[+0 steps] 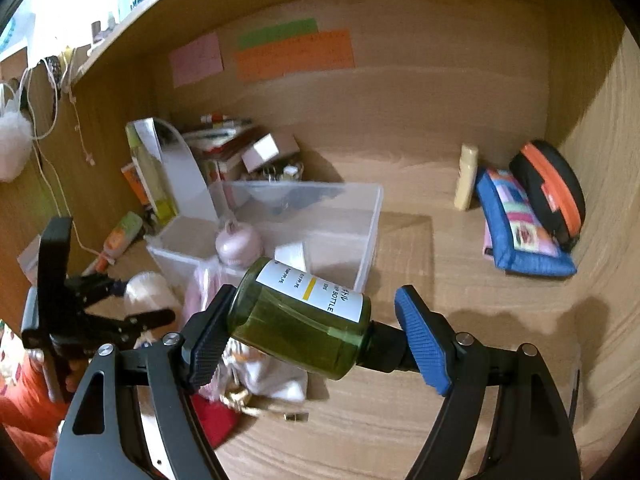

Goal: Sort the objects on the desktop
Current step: 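Grasp the beige paper cup with the left tool while the right tool grasps the green glass bottle, then lower the cup and bottle into the clear bin and open both tools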

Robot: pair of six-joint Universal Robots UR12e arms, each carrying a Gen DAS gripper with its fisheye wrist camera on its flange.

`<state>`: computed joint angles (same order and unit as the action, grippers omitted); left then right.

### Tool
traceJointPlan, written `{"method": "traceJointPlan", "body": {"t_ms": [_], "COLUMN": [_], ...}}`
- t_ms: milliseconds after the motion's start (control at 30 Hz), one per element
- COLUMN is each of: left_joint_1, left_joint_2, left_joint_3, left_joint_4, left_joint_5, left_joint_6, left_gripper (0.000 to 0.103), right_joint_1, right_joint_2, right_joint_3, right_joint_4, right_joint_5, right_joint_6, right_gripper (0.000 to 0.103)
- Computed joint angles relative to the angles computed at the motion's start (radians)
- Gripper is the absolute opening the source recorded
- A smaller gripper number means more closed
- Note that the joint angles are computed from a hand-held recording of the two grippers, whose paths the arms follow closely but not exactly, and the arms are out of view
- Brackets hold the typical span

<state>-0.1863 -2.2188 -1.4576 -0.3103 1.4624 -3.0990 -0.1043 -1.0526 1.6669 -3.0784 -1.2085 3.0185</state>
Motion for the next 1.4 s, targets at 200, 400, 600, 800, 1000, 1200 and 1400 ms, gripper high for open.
{"method": "traceJointPlan", "body": {"t_ms": [200,400,600,800,1000,1200,1400], "left_joint_1": [0.011,0.031,0.033,0.034,0.037,0.039,0.039], "left_joint_2": [0.036,0.056,0.027,-0.021,-0.046,-0.065,-0.087], "left_joint_3": [-0.034,-0.030,0.033,0.108,0.150,0.181,0.218], "left_joint_4": [0.071,0.120,0.122,0.086,0.048,0.011,-0.049], "left_joint_5": [-0.007,-0.072,-0.073,-0.081,-0.119,-0.133,-0.140], "left_joint_6": [-0.029,-0.059,-0.097,-0.152,-0.154,-0.140,-0.130], "left_gripper": [0.066,0.066,0.066,0.065,0.065,0.065,0.065], "right_joint_1": [0.011,0.023,0.033,0.047,0.060,0.075,0.079], "right_joint_2": [0.025,0.058,0.095,0.132,0.164,0.170,0.180], "right_joint_3": [-0.052,-0.119,-0.188,-0.255,-0.302,-0.305,-0.309], "right_joint_4": [0.012,0.047,0.132,0.248,0.351,0.401,0.426], "right_joint_5": [0.017,0.043,0.090,0.150,0.191,0.102,0.037], "right_joint_6": [-0.004,-0.009,-0.014,-0.046,-0.090,-0.145,-0.154], "right_gripper": [0.077,0.077,0.077,0.077,0.077,0.065,0.056]}}
